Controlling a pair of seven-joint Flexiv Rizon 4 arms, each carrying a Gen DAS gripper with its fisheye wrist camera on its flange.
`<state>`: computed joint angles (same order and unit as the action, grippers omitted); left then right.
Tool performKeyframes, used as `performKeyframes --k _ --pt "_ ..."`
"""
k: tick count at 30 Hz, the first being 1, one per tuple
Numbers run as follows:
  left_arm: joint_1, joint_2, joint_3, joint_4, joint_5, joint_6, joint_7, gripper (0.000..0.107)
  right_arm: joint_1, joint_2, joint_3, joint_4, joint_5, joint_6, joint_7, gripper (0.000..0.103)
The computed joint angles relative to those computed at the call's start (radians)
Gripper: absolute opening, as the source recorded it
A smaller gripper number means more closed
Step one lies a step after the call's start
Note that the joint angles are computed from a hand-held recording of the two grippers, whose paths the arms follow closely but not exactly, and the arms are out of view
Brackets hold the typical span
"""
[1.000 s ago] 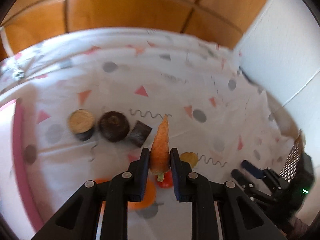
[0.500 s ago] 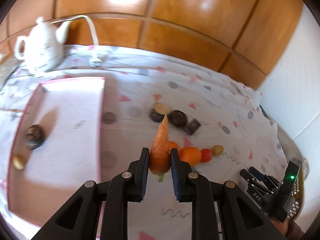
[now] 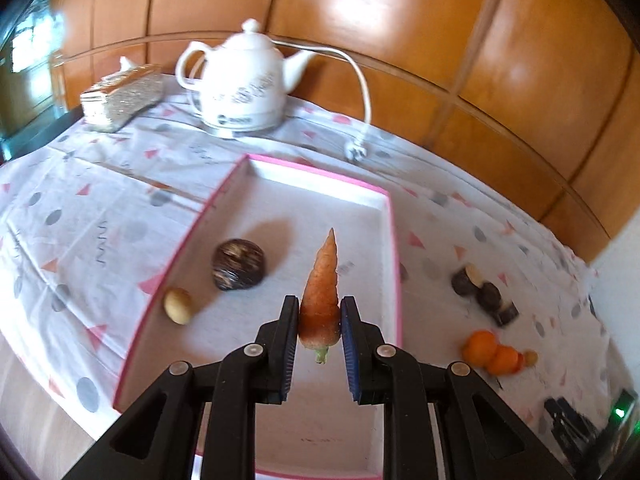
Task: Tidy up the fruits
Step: 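Carry the carrot into the tray and release it with the left gripper, then move the right gripper to the red tomato and grasp it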
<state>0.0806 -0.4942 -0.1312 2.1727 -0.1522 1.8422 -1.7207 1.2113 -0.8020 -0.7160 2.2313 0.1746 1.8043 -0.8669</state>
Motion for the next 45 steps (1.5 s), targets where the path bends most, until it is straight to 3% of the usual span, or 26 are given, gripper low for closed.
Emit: performKeyframes --k 6,12,17,19,20,21,23,27,32,37,42,45 --pt "0.003 -0.006 0.000 -0.002 0.003 0.006 -0.006 0.021 0.004 0.004 -0.006 0.001 -0.008 -0.012 0.000 0.039" --pt "-0.005 -0.029 -0.005 -0.046 -0.017 -0.070 0.014 0.021 0.004 0.015 -0.002 0.008 -0.015 -0.013 0.004 0.039" --pt "-0.062 -0.077 0.064 -0.124 -0.071 -0.141 0.023 0.021 -0.004 0.020 0.008 0.005 -0.022 -0.014 -0.003 0.039" --pt "-0.135 -0.095 0.153 -0.159 -0.089 -0.163 0.011 0.023 0.001 0.018 0.005 0.006 -0.022 -0.015 -0.002 0.039" --pt "-0.154 -0.097 0.175 -0.166 -0.094 -0.169 0.006 0.034 -0.001 0.020 0.007 0.005 -0.023 -0.016 -0.002 0.039" --pt "-0.158 -0.094 0.181 -0.166 -0.096 -0.171 0.005 0.051 -0.003 0.023 0.010 0.006 -0.023 -0.014 -0.003 0.039" --pt "-0.152 -0.080 0.170 -0.134 -0.094 -0.116 -0.007 0.059 -0.011 0.025 0.020 0.004 -0.026 -0.002 -0.010 0.039" --pt "-0.132 -0.041 0.129 -0.054 -0.064 -0.027 0.009 0.059 -0.032 0.028 0.045 -0.007 -0.025 0.005 -0.017 0.039" --pt "-0.118 -0.006 0.091 0.025 -0.038 0.014 0.018 0.059 -0.066 0.040 0.088 -0.026 -0.023 0.041 -0.053 0.039" --pt "-0.165 0.016 0.114 0.071 -0.029 0.036 0.041 0.059 -0.109 0.053 0.141 -0.060 -0.018 0.054 -0.087 0.039" --pt "-0.262 0.023 0.185 0.100 -0.066 0.067 0.073 0.060 -0.155 0.064 0.185 -0.114 -0.024 0.058 -0.107 0.039" --pt "-0.258 0.029 0.174 0.117 -0.082 0.074 0.073 0.060 -0.181 0.060 0.206 -0.164 -0.036 0.047 -0.115 0.039"
